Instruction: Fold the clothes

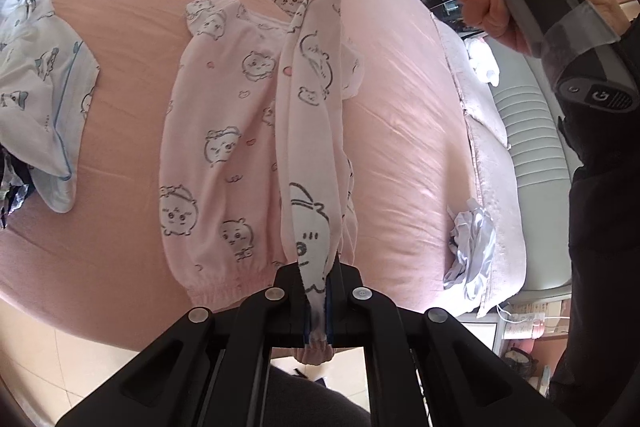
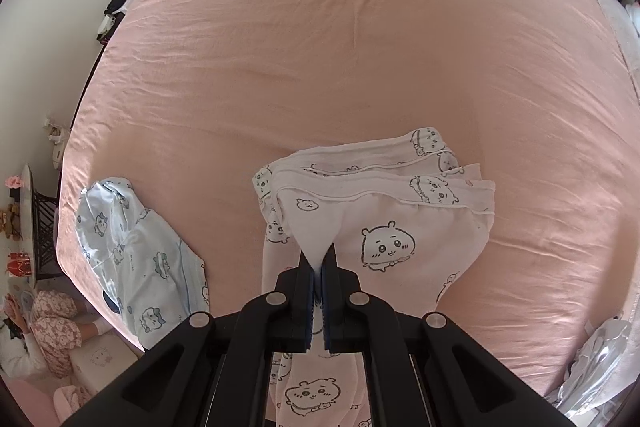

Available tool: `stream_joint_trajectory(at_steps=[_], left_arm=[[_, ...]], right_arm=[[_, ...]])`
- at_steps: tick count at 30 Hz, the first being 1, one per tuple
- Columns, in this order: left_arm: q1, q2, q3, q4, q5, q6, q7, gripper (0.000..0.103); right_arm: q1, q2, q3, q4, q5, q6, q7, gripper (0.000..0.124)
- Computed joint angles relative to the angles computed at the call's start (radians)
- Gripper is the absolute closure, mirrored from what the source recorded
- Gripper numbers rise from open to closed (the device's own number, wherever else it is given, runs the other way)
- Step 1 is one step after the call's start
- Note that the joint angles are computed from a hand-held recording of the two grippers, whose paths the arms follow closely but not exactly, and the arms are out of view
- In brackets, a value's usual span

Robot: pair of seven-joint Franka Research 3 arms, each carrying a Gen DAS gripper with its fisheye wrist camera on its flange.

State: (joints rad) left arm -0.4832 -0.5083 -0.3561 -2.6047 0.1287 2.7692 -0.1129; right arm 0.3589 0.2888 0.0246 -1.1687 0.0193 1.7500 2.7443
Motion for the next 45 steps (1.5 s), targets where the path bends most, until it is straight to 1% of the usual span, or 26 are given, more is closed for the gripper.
stream_joint_trajectory(at_steps=[7,9,11,16,20,22,25,26,27,28,29,30,31,32,33,34,35,36,39,42,45], left_arm=[[-0.024,-0.057,0.033,-0.088,-0.039,0.02,0.007,0.1],[-0.037,-0.065,0.045,-0.111,-0.054,0.028,0.016,0.1],[-0.055,-0.067,0.058,-0.123,-0.071,0.017,0.034,0.1],[-0.072,-0.073,0.061,-0.135,-0.102,-0.027,0.055,0.1],[-0.1,-0.059,0.079,-0.115,-0.144,-0.117,0.09,0.099],[-0.105,-0.058,0.082,-0.118,-0.174,-0.13,0.092,0.099],[-0.121,-0.06,0.096,-0.127,-0.223,-0.129,0.101,0.098],[-0.13,-0.056,0.106,-0.119,-0.239,-0.152,0.118,0.096],[-0.136,-0.051,0.113,-0.103,-0.251,-0.192,0.136,0.093],[-0.133,-0.049,0.111,-0.086,-0.256,-0.237,0.144,0.091],[-0.123,-0.052,0.1,-0.072,-0.255,-0.28,0.14,0.087],[-0.114,-0.054,0.09,-0.057,-0.254,-0.323,0.136,0.083],[-0.107,-0.06,0.081,-0.048,-0.253,-0.353,0.13,0.081],[-0.101,-0.075,0.072,-0.054,-0.255,-0.356,0.12,0.074],[-0.097,-0.089,0.065,-0.059,-0.255,-0.359,0.11,0.061],[-0.093,-0.101,0.059,-0.062,-0.254,-0.365,0.098,0.052],[-0.089,-0.112,0.053,-0.064,-0.251,-0.374,0.086,0.036],[-0.085,-0.121,0.047,-0.062,-0.246,-0.388,0.074,0.03],[-0.083,-0.138,0.038,-0.06,-0.236,-0.404,0.05,0.03],[-0.085,-0.134,0.036,-0.047,-0.231,-0.421,0.04,0.03],[-0.086,-0.123,0.037,-0.029,-0.226,-0.437,0.04,0.03]], right_arm=[[-0.001,0.136,-0.007,0.177,0.019,-0.074,-0.025,0.123],[0.0,0.176,-0.009,0.223,0.029,-0.087,-0.039,0.123],[-0.002,0.211,-0.008,0.258,0.046,-0.092,-0.059,0.123],[-0.002,0.251,-0.007,0.273,0.082,-0.08,-0.076,0.123],[-0.001,0.249,-0.007,0.241,0.101,-0.048,-0.083,0.123],[-0.003,0.245,-0.004,0.222,0.114,-0.031,-0.089,0.123],[-0.003,0.241,-0.001,0.204,0.123,-0.013,-0.104,0.123],[-0.001,0.246,-0.001,0.214,0.12,-0.02,-0.11,0.122],[0.001,0.251,-0.001,0.222,0.118,-0.026,-0.116,0.122],[0.0,0.259,0.0,0.238,0.118,-0.039,-0.127,0.119],[0.001,0.258,0.001,0.24,0.119,-0.038,-0.135,0.115],[0.002,0.252,0.0,0.233,0.12,-0.028,-0.139,0.101],[0.003,0.246,0.0,0.225,0.12,-0.018,-0.143,0.079],[0.006,0.237,-0.001,0.214,0.116,-0.005,-0.148,0.066],[0.01,0.227,-0.003,0.202,0.11,0.011,-0.155,0.049],[0.013,0.217,-0.003,0.191,0.103,0.026,-0.161,0.048],[0.017,0.218,-0.005,0.199,0.094,0.019,-0.165,0.048],[0.021,0.224,-0.006,0.219,0.084,-0.001,-0.169,0.048],[0.024,0.201,-0.004,0.196,0.082,0.002,-0.176,0.048],[0.016,0.135,-0.003,0.096,0.094,0.052,-0.172,0.048],[0.011,0.076,0.002,0.016,0.099,0.083,-0.176,0.048]])
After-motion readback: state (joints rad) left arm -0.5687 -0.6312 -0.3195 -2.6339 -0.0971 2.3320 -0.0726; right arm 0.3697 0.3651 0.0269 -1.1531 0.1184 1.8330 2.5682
